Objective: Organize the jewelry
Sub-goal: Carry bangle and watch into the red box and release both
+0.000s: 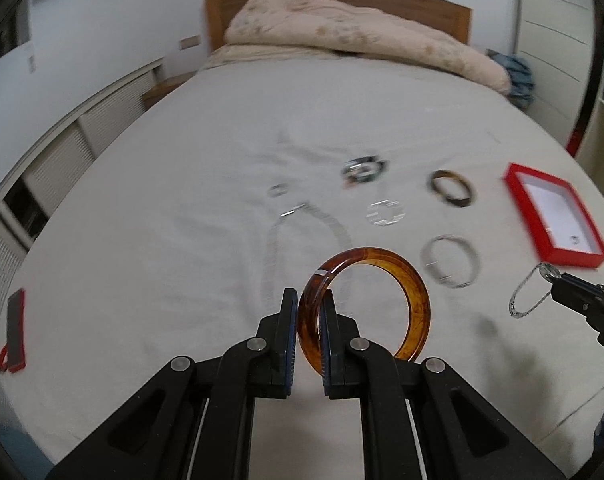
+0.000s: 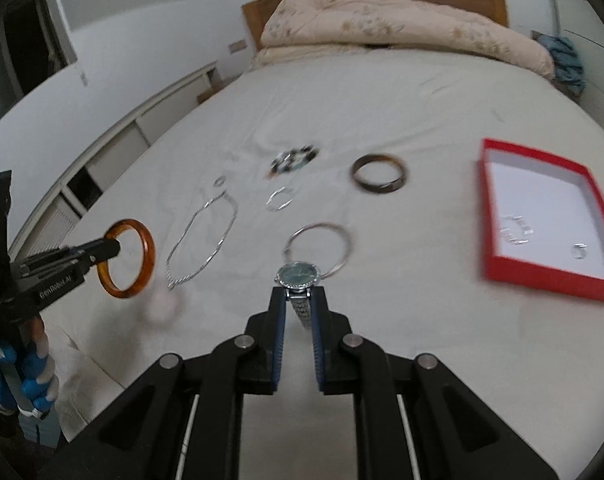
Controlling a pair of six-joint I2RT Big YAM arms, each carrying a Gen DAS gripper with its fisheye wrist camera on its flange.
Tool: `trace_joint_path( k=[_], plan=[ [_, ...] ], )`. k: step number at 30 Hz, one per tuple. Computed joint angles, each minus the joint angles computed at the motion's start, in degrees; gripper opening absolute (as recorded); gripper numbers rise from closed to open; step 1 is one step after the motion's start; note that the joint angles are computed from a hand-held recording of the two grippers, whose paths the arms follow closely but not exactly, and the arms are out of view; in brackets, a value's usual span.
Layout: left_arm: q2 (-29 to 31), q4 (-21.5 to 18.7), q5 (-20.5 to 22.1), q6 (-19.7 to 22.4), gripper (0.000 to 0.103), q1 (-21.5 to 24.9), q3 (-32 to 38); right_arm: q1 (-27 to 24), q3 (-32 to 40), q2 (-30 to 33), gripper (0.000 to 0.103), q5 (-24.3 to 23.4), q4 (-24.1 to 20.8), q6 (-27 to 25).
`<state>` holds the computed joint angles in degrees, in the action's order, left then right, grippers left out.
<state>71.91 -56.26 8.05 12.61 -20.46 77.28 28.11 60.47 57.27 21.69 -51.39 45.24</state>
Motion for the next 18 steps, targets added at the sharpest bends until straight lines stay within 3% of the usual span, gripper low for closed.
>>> trace_joint_path(
  k=[5,9,13,18],
  plan=[
    [2.43,-0.23,-0.38,-4.36,0.010,-9.40,4.02,-4.66,-1.22,-7.25,0.011,1.79,-3.53,-1.62],
    [7.03,0.29,-1.02,-6.92,0.010,-16.94,9.33,-13.50,-1.05,-11.74,0.011,0.46,-5.14,-7.09],
    [13.33,1.01,-2.73,-8.59,0.010,-23.72,15.86,-26.59,-1.08,-13.15,0.011,-5.36,-4.14,-15.94],
    [24.33,-0.23,-5.11,-9.15,0.010,-30.25,26.93,-42.08,-2.11,-10.75,0.011,-14.22,0.30,-26.16]
  ],
)
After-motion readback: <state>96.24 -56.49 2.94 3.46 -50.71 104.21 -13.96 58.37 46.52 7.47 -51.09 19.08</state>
